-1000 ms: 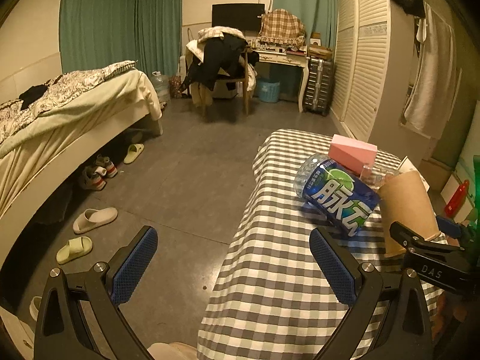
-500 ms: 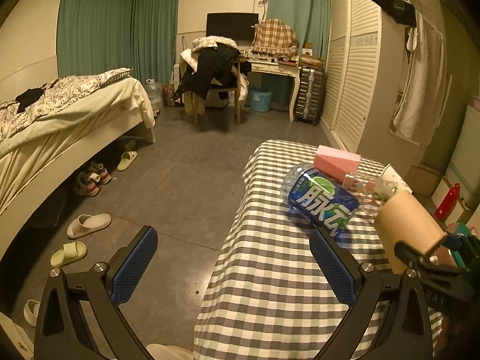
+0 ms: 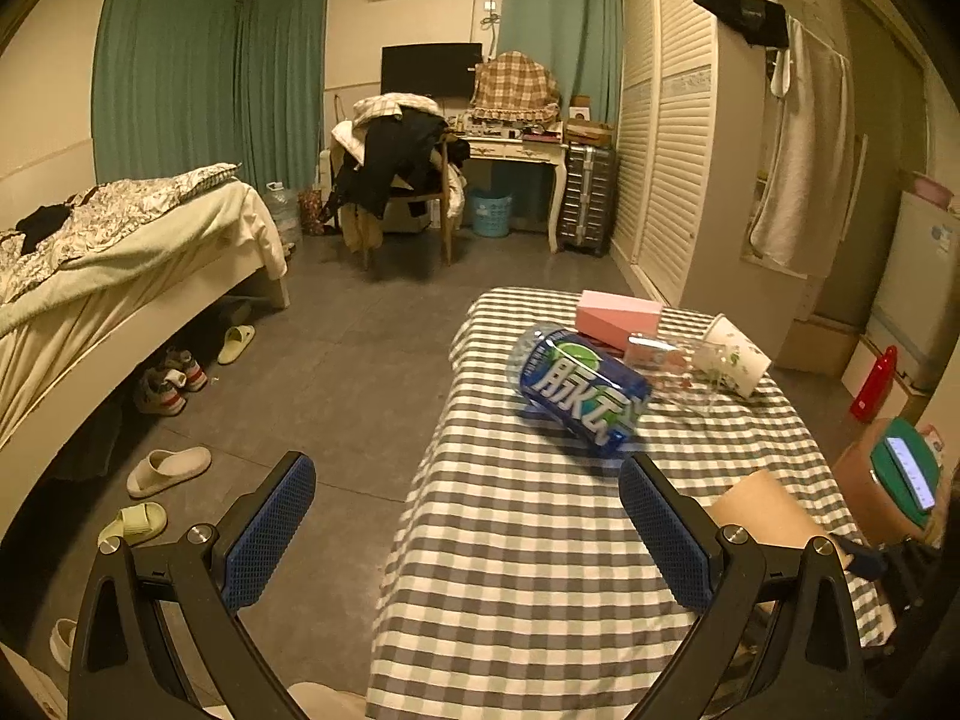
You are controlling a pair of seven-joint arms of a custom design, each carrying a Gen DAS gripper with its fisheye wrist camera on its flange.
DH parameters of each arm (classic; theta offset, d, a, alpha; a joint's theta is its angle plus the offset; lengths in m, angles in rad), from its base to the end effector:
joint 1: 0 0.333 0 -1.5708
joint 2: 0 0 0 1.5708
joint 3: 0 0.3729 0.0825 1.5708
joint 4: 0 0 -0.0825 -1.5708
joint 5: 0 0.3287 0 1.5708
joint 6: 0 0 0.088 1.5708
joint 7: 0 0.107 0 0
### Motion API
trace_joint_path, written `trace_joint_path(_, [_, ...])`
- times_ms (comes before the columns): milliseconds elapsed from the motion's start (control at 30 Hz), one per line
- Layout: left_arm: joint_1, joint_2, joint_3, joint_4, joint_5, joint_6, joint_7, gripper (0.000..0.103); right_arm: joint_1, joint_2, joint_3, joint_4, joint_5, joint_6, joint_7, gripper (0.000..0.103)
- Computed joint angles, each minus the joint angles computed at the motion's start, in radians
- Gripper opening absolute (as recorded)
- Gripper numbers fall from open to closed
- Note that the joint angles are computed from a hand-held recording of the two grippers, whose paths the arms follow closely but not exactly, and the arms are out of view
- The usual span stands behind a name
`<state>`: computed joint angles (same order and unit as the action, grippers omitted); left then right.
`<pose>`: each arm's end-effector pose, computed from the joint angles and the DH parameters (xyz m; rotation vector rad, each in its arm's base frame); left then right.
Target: Flip cup upside down
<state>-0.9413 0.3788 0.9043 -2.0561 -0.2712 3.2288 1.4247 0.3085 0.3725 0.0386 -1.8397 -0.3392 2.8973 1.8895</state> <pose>0.6019 -0.0744 0.5222 -1.7794 1.4456 -0.7961 0.6144 0.2391 0.4903 -2.0629 1.4878 -0.6060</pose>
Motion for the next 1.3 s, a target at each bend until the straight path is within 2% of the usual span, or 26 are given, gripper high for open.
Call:
trace_joint_path(200, [0.027,0.006,-0.040,0.016,0.019,-0.024,-0.014,0.103,-0.018,0.013,0.019,0.010,0.032,-0.006,-0.022,0.085])
trace_joint_path(333, [0.026,0.022,-0.032,0.024,0.063,-0.051,-0.058,0.103,-0.035,0.010,0.040,0.009,0.056,-0.011,-0.065,0.086])
trace_joint_path(400, [0.037,0.032,-0.042,0.052,0.081,-0.100,-0.089,0.103,-0.077,-0.005,0.087,-0.002,0.110,-0.012,-0.124,0.090])
trace_joint_path(500, [0.093,0.011,-0.113,0.082,0.103,-0.158,-0.104,0.103,-0.136,-0.038,0.142,-0.031,0.205,0.013,-0.211,0.094])
trace_joint_path(600, [0.116,0.001,-0.154,0.114,0.142,-0.208,-0.118,0.103,-0.160,-0.076,0.135,-0.055,0.258,0.046,-0.252,0.094])
trace_joint_path(700, [0.172,-0.003,-0.237,0.191,0.166,-0.306,-0.097,0.103,-0.137,-0.102,0.059,-0.068,0.222,0.072,-0.216,0.095])
trace_joint_path(767, [0.236,0.004,-0.321,0.278,0.155,-0.406,-0.064,0.103,-0.155,-0.111,0.049,-0.074,0.222,0.090,-0.218,0.095])
trace_joint_path(833, [0.291,0.023,-0.389,0.364,0.144,-0.498,-0.047,0.103,-0.220,-0.112,0.096,-0.079,0.282,0.108,-0.277,0.095])
trace_joint_path(900, [0.346,0.066,-0.454,0.487,0.129,-0.638,-0.039,0.103,-0.303,-0.105,0.173,-0.075,0.378,0.112,-0.374,0.095])
trace_joint_path(1033, [0.409,0.148,-0.537,0.662,0.137,-0.824,-0.062,0.103,-0.421,-0.067,0.285,-0.041,0.552,0.095,-0.548,0.095])
trace_joint_path(1100, [0.439,0.182,-0.571,0.728,0.137,-0.902,-0.086,0.103,-0.452,-0.042,0.310,-0.015,0.616,0.074,-0.613,0.095])
trace_joint_path(1300, [0.544,0.304,-0.678,0.957,0.126,-1.133,-0.143,0.103,-0.488,0.008,0.329,0.035,0.751,0.038,-0.735,0.095])
